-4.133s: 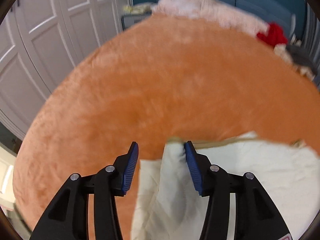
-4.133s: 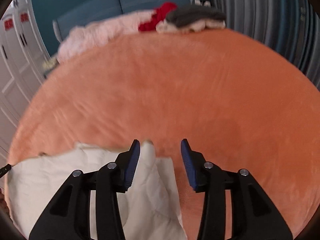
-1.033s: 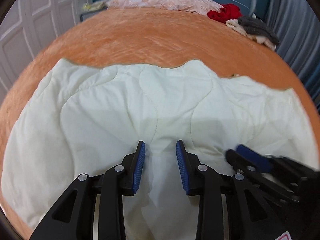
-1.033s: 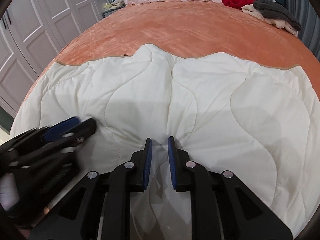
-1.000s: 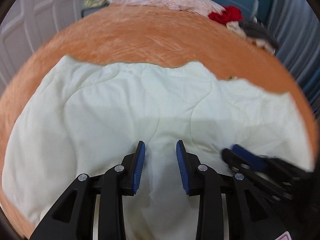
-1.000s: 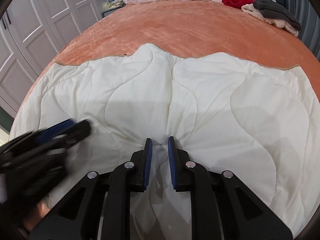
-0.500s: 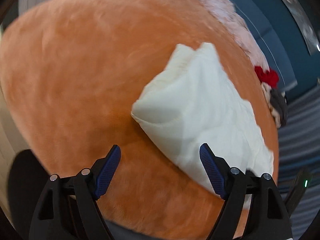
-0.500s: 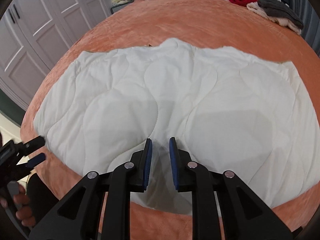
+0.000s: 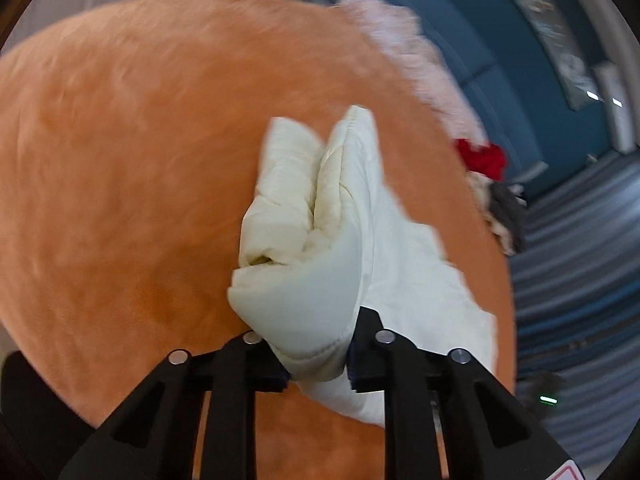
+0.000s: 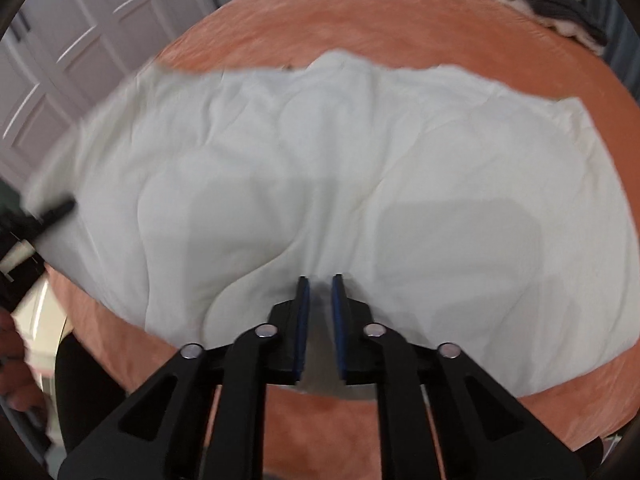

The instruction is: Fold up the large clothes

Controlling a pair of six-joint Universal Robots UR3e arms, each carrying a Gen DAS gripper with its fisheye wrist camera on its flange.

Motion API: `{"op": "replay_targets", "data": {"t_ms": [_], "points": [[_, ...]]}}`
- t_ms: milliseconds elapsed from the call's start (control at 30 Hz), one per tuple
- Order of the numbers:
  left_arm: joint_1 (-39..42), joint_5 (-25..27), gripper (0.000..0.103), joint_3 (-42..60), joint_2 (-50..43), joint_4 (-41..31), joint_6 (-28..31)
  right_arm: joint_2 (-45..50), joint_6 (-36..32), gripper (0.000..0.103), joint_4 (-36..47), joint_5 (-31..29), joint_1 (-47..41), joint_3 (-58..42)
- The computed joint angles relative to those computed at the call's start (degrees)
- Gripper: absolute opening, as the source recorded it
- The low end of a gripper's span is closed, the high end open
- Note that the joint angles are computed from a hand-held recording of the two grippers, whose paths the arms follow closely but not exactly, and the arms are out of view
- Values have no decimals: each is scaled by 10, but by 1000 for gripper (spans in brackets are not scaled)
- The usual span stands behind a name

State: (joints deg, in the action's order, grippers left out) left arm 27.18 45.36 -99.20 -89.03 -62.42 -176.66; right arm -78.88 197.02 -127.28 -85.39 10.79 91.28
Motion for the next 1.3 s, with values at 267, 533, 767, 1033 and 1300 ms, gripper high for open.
{"op": "replay_targets", "data": {"t_ms": [267, 533, 767, 1033, 1300], "points": [[68, -31, 14, 128, 155, -245, 228, 34, 18, 5, -21, 93, 99, -45], [-48, -30, 14, 161, 148, -238, 206, -169, 23, 6, -48, 120, 6, 122], [-280, 75, 16, 144, 43, -70, 73, -482, -111, 6, 190, 159, -267, 223], [-426, 225, 44, 122, -16, 15, -22, -605, -281, 35, 430, 253, -496, 155], [-291, 137, 85, 80, 147, -108, 33, -494, -211, 60, 303, 253, -366, 76]]}}
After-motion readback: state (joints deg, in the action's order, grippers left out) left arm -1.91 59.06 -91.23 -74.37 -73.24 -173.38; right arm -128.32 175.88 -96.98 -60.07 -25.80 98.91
